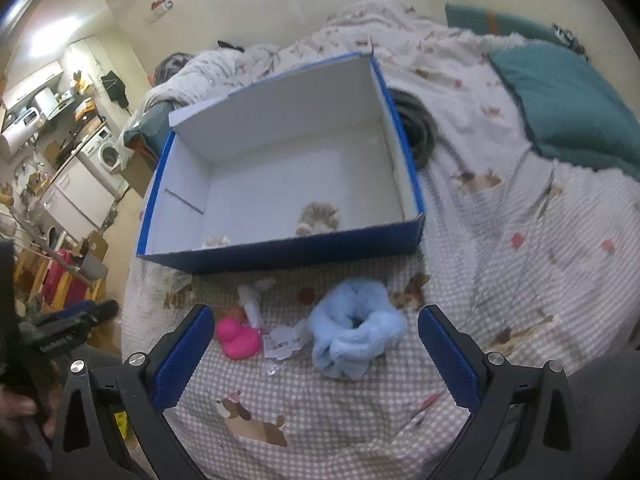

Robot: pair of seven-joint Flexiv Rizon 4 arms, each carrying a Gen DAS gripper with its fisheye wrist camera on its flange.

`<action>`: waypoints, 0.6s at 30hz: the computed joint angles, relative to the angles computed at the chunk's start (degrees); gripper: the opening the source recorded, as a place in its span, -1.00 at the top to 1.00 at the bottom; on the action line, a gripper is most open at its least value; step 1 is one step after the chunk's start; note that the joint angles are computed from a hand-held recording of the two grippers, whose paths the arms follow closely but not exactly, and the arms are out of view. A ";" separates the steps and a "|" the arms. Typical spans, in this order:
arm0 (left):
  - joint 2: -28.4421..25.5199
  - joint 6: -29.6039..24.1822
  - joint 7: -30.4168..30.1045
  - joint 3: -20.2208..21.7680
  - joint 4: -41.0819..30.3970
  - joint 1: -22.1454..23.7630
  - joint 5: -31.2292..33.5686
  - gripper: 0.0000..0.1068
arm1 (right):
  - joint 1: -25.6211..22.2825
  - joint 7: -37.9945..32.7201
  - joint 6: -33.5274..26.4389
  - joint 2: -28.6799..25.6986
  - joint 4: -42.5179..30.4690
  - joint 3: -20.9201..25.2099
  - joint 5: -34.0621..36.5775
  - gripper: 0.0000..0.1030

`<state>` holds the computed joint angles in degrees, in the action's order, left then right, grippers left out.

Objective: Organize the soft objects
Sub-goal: 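Withdraw both tools from the box back toward the remaining items, then grasp the light-blue fluffy scrunchie with the right tool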

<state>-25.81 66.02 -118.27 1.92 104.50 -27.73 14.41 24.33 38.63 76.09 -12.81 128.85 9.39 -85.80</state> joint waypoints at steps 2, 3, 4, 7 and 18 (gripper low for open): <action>-1.28 -0.01 1.47 -1.06 0.02 0.72 -1.00 -0.17 | 0.06 -0.46 0.31 -1.12 -0.56 -0.17 0.05 -1.00; -1.94 -0.35 2.38 -1.61 -0.12 0.99 -1.73 -0.16 | 0.14 -0.84 0.48 -1.70 -0.71 -0.18 0.68 -1.00; -2.71 -0.89 3.56 -2.46 -0.29 1.43 -2.95 -0.16 | 0.11 -0.91 1.26 -2.45 -0.86 -0.30 1.26 -1.00; -4.86 -2.92 6.92 -4.45 -1.68 2.37 -6.69 -0.16 | 0.29 -0.55 2.90 -3.75 -1.13 -0.94 2.43 -1.00; -16.15 -11.94 11.75 -5.31 -14.93 1.78 -13.68 0.21 | 0.77 1.09 3.82 -4.41 -1.39 -2.12 1.88 -1.00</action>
<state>-41.96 54.08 -106.52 -3.39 89.58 -25.95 0.73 25.11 39.72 79.91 -17.22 127.47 7.27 -83.92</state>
